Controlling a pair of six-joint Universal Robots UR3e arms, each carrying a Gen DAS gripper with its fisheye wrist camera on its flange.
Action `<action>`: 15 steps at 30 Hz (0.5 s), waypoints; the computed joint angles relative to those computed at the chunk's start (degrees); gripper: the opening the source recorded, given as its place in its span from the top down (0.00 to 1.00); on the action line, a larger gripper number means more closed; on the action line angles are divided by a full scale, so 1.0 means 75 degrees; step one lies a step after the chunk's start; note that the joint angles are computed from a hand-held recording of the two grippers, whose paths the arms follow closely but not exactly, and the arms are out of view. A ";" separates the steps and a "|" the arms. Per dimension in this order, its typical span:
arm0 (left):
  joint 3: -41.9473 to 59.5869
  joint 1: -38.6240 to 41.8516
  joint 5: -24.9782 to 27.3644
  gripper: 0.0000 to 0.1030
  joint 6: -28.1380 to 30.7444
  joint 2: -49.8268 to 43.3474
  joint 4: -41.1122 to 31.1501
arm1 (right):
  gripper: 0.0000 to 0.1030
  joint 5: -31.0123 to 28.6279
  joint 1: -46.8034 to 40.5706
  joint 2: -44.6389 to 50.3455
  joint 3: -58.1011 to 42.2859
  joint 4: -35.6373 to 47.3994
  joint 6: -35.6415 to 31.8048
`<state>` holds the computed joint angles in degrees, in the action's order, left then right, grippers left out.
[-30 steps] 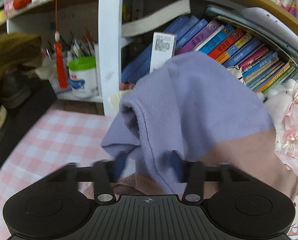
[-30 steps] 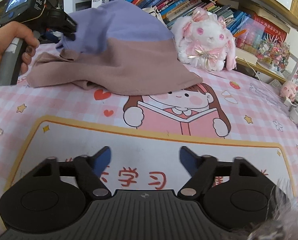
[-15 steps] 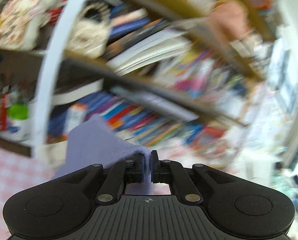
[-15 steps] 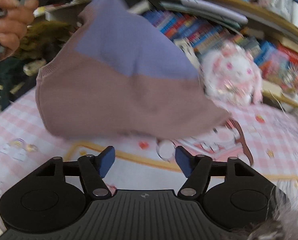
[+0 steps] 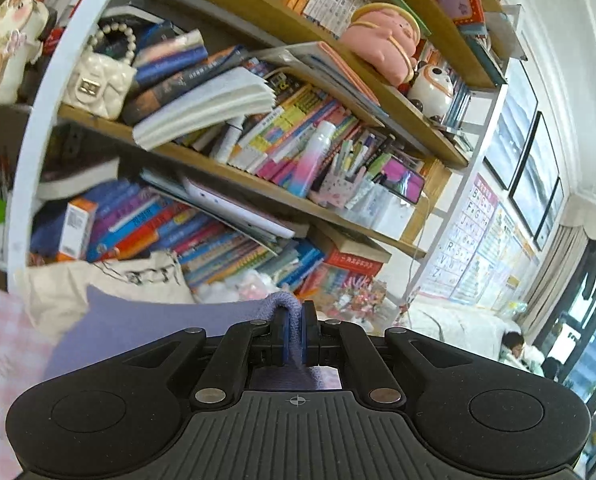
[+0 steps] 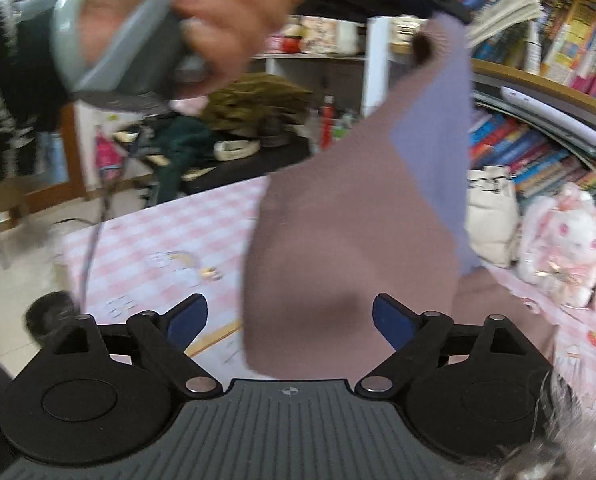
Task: Fold clothes
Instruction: 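Lift the sweater with both grippers and shake it out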
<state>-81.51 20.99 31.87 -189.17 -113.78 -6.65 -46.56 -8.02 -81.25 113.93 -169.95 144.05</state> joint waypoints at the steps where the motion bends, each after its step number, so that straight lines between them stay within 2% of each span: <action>1: -0.0081 -0.0115 0.0081 0.96 -0.0303 0.0050 0.0140 | 0.12 -0.0063 -0.0051 -0.0059 0.0139 -0.0031 -0.0141; 3: -0.0255 -0.0336 0.0301 0.96 -0.0861 0.0174 0.0403 | 0.13 -0.0241 -0.0140 -0.0125 0.0395 -0.0182 -0.0353; 6: -0.0536 -0.0664 0.0764 0.96 -0.1564 0.0414 0.0718 | 0.17 -0.0803 -0.0205 0.0184 0.0539 -0.0976 -0.0073; 8: -0.0762 -0.0878 0.1214 0.96 -0.1786 0.0619 0.0861 | 0.34 -0.0968 -0.0412 0.0313 0.0649 -0.1407 0.0096; 10: -0.1068 -0.1038 0.1738 0.96 -0.1773 0.0913 0.0942 | 0.79 -0.1273 -0.0633 0.0320 0.0762 -0.1805 0.0164; 11: -0.1344 -0.1090 0.2083 0.96 -0.1775 0.1131 0.1086 | 0.85 -0.1360 -0.0795 0.0276 0.0811 -0.1919 0.0172; 12: -0.1688 -0.1068 0.2314 0.96 -0.1853 0.1330 0.1342 | 0.88 -0.1133 -0.1146 0.0131 0.0887 -0.1814 0.0132; 15: -0.2731 -0.0945 0.2842 0.96 -0.2068 0.1961 0.1931 | 0.90 0.0022 -0.2641 -0.0432 0.1177 -0.1633 -0.0109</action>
